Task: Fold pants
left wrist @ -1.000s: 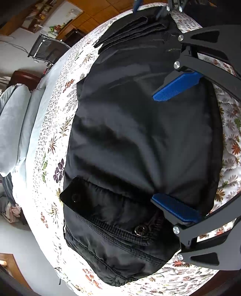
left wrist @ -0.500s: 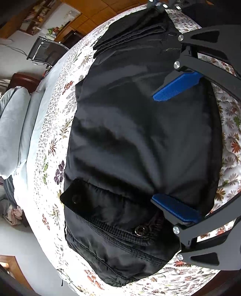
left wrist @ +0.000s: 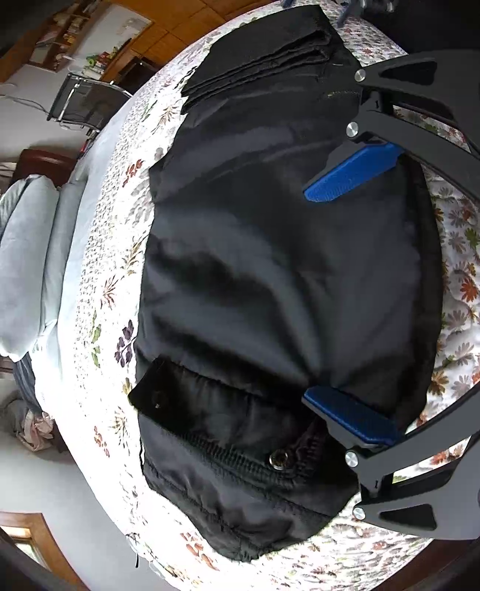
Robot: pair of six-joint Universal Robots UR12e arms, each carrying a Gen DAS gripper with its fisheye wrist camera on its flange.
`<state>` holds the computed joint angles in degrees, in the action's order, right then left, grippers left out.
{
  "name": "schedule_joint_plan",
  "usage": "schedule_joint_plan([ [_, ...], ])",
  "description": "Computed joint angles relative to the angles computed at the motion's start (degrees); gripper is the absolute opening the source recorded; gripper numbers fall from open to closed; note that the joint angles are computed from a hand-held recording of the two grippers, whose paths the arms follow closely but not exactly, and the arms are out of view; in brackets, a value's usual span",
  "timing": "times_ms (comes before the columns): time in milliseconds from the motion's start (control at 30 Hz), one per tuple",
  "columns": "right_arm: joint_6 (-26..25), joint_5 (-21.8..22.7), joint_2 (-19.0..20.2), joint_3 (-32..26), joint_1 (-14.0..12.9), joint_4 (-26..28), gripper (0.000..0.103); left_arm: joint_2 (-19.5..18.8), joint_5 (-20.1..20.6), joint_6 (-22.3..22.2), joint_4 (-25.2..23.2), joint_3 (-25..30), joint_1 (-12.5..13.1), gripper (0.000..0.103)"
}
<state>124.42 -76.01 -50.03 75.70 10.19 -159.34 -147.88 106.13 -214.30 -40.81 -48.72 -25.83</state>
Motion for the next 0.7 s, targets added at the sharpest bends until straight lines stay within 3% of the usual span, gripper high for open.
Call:
schedule_joint_plan([
  [100, 7.67, 0.82, 1.0, -3.24, -0.45, 1.06, 0.056, 0.66, 2.79, -0.43, 2.44, -1.05, -0.32, 0.1],
  [167, 12.12, -3.34, 3.27, -7.01, 0.01, 3.41, 0.056, 0.7, 4.88, -0.64, 1.83, -0.68, -0.58, 0.1],
  [300, 14.47, -8.97, 6.59, -11.06, 1.15, 6.36, 0.055, 0.59, 8.06, 0.02, -0.69, 0.5, -0.91, 0.1],
  [467, 15.39, -11.52, 8.23, -12.94, 1.98, 9.69, 0.048, 1.19, 9.71, -0.44, -2.93, 0.2, -0.86, 0.1],
  [700, 11.65, -14.76, 8.14, -12.72, 3.21, 9.2, 0.044, 1.34, 7.61, -0.48, -4.05, -0.68, -0.1, 0.1],
])
